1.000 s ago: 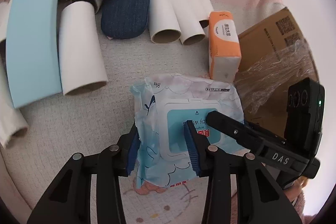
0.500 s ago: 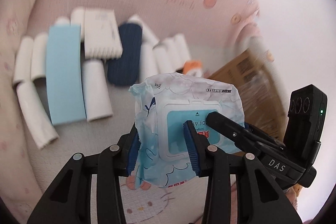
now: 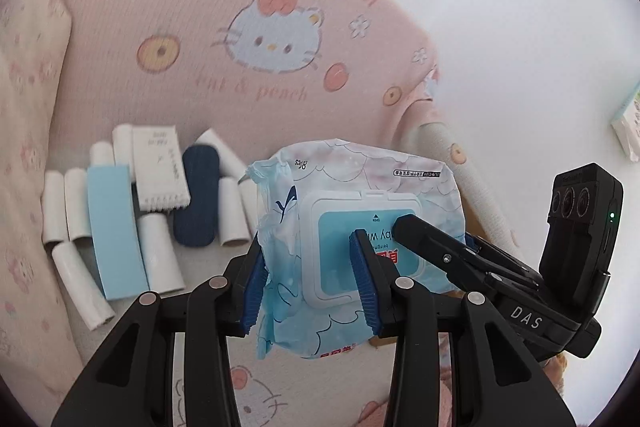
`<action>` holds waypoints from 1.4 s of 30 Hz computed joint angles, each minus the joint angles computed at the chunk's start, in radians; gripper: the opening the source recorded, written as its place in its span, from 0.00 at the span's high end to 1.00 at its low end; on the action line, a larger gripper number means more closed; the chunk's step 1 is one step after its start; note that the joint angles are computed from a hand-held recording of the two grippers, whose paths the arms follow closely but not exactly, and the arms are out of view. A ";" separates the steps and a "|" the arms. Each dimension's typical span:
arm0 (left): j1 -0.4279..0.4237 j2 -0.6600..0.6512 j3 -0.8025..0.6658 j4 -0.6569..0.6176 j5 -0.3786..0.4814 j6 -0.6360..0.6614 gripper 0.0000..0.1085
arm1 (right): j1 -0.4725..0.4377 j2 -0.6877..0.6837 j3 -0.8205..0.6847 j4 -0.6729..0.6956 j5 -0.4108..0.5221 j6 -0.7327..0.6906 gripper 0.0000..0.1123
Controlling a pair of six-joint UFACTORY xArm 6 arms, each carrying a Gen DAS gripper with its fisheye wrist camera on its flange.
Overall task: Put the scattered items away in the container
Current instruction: 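Carry the baby-wipes pack in the right gripper over the cardboard box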
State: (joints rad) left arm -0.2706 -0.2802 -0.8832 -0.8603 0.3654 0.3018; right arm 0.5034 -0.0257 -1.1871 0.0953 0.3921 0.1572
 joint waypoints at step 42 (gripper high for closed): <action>-0.304 0.865 -1.074 0.170 0.315 -0.317 0.59 | -0.542 -0.033 -0.148 0.099 0.372 -0.326 0.47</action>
